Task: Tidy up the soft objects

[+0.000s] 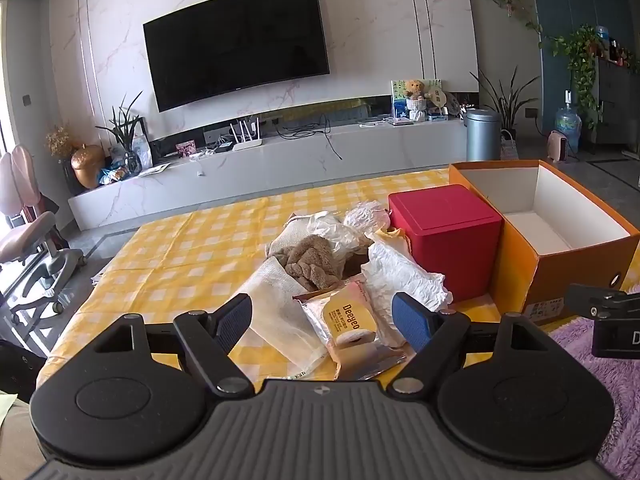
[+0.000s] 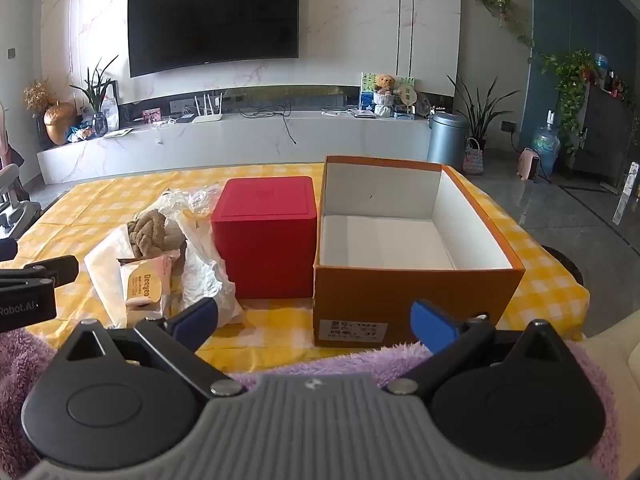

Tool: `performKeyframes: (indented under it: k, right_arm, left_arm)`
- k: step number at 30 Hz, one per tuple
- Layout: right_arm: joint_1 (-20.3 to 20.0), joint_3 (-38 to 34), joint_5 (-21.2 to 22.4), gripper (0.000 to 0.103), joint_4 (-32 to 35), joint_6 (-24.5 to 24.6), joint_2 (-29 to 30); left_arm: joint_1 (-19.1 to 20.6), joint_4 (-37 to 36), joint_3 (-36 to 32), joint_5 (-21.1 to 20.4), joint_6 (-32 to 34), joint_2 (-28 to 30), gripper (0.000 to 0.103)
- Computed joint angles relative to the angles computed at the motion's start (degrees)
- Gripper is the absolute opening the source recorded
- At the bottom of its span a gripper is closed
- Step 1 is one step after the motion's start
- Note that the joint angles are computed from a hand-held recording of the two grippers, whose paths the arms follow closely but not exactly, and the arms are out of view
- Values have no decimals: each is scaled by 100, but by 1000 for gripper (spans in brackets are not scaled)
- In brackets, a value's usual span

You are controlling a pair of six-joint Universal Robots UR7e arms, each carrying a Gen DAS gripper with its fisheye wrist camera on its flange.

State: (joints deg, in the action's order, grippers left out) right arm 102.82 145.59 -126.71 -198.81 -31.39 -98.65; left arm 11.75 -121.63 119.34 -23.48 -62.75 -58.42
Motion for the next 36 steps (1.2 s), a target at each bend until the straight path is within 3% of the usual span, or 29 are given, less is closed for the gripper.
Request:
performKeyframes:
  k: [6, 14, 36]
  right_arm:
    - [-42, 37, 61, 101, 175, 21, -126]
    - [129, -63, -267, 101, 218, 64, 42]
    - [132, -63, -319, 101, 233, 60, 51]
  left_arm:
    - [-75, 226, -53, -71, -106, -66, 86]
    - [2, -55, -37, -280, 153, -28, 86]
    - [-7, 22, -46, -270, 106, -29, 86]
